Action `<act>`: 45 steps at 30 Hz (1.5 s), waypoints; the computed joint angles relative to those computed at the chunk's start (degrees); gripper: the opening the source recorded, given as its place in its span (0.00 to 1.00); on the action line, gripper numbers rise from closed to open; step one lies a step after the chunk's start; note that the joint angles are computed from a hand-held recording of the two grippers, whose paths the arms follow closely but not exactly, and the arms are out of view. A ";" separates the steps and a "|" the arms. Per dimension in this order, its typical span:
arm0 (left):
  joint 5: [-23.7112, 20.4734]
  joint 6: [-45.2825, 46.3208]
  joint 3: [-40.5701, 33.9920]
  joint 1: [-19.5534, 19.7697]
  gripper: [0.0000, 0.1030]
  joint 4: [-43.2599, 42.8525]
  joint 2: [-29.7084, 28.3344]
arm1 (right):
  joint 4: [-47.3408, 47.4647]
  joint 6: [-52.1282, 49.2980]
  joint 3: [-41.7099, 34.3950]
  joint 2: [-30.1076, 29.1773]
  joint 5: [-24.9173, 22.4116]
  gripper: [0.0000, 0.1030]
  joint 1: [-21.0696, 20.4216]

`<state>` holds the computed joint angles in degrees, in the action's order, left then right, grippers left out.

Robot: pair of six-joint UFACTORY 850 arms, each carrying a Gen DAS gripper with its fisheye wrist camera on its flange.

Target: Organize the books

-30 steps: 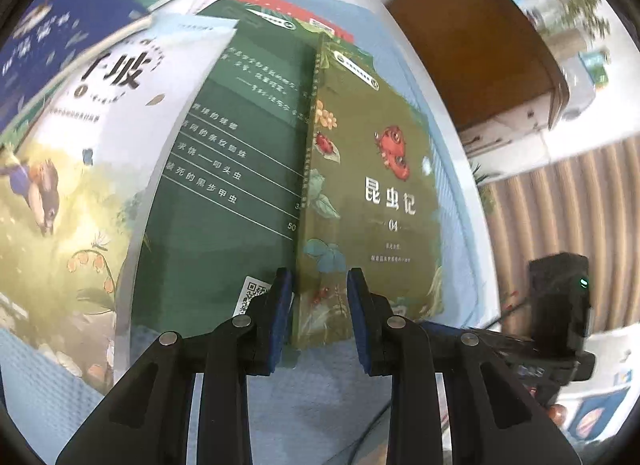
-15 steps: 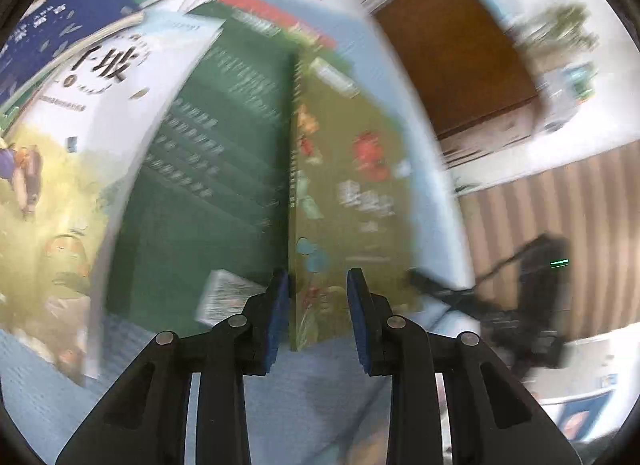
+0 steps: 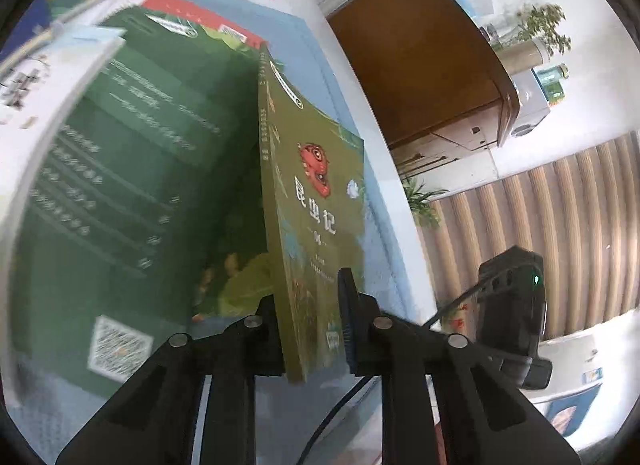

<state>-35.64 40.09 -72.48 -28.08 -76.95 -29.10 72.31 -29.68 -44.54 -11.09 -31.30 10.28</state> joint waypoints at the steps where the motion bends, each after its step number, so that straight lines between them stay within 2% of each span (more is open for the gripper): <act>1: -2.25 1.53 0.06 0.75 0.13 -3.48 -0.21 | -0.64 0.73 -0.41 -0.21 -0.83 0.46 -0.41; 3: -6.83 5.44 0.59 2.02 0.13 -12.63 -0.62 | 2.63 -1.97 -0.09 -0.06 -2.78 0.53 -1.78; 5: -11.03 8.79 0.86 2.87 0.13 -19.31 -1.04 | 10.70 -7.47 1.54 0.15 -6.55 0.76 -4.23; 7: -15.16 9.93 1.22 3.82 0.13 -23.18 -1.74 | 17.53 -12.42 2.86 0.09 -9.21 0.78 -6.04; 9: -15.07 9.23 0.85 3.92 0.13 -22.98 -2.20 | 24.12 -17.36 3.20 -1.68 -13.79 0.77 -7.43; 10: -14.41 8.09 0.53 3.87 0.13 -21.82 -2.48 | 26.69 -18.31 3.18 -2.83 -15.94 0.73 -7.74; 11: -14.49 7.48 0.61 3.84 0.13 -21.70 -2.75 | 30.50 -19.79 3.36 -4.18 -18.20 0.56 -7.89; 12: -14.70 6.95 1.10 3.99 0.12 -21.70 -2.82 | 33.25 -20.93 3.27 -5.49 -20.53 0.49 -7.92; 13: -14.40 6.95 1.68 4.12 0.12 -21.62 -2.45 | 33.98 -20.66 2.94 -6.02 -20.91 0.43 -7.66; 14: -12.37 5.46 1.83 4.11 0.12 -19.14 -1.96 | 33.12 -19.74 2.52 -5.76 -19.00 0.34 -7.18; 16: -8.15 1.13 1.82 3.65 0.12 -10.97 -0.67 | 28.04 -17.83 1.26 -4.11 -14.87 0.24 -6.22; 17: -6.80 -0.82 1.68 3.29 0.12 -8.09 -0.52 | 22.05 -14.42 -0.07 -2.95 -11.31 0.21 -5.31; 19: -6.27 -5.18 1.18 3.00 0.12 -1.81 -0.41 | 10.06 -7.83 -2.61 -0.66 -1.87 0.21 -1.36; 21: -3.63 -8.69 1.11 1.88 0.12 4.93 0.79 | -1.93 -3.12 -4.19 0.94 7.36 0.21 3.83; 23: 0.89 -15.07 0.65 0.00 0.12 15.97 2.47 | -13.93 3.65 -5.43 1.22 10.98 0.21 7.19; 24: 3.14 -17.74 0.99 -0.85 0.12 21.15 3.77 | -19.92 8.38 -6.05 1.16 11.05 0.21 8.18; 26: 4.86 -19.25 1.94 -1.24 0.12 25.86 5.91 | -30.22 17.44 -7.11 1.29 10.94 0.21 10.51; 29: 5.53 -17.31 3.93 -0.87 0.12 27.56 9.61 | -37.43 23.83 -7.37 2.33 11.48 0.22 13.56; 32: 5.80 -17.74 5.45 0.38 0.12 31.96 12.71 | -55.42 38.41 -8.48 3.44 13.11 0.24 18.58; 34: 6.24 -15.10 7.50 1.69 0.12 29.15 15.03 | -62.90 45.61 -9.65 3.96 12.81 0.24 21.31; 37: 7.11 -11.90 11.46 4.31 0.12 25.51 19.72 | -61.86 46.74 -12.10 3.79 12.58 0.24 23.60; 42: 7.73 -12.03 19.74 13.10 0.12 26.59 30.61 | -70.03 53.37 -19.94 0.47 13.17 0.26 30.61; 45: 8.16 -14.74 22.95 18.29 0.12 30.53 35.29 | -60.58 45.00 -26.24 -4.14 13.54 0.26 33.23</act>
<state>-27.48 25.35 -49.53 -9.79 -46.41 6.19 11.72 15.32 -70.78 -15.23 -17.76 43.51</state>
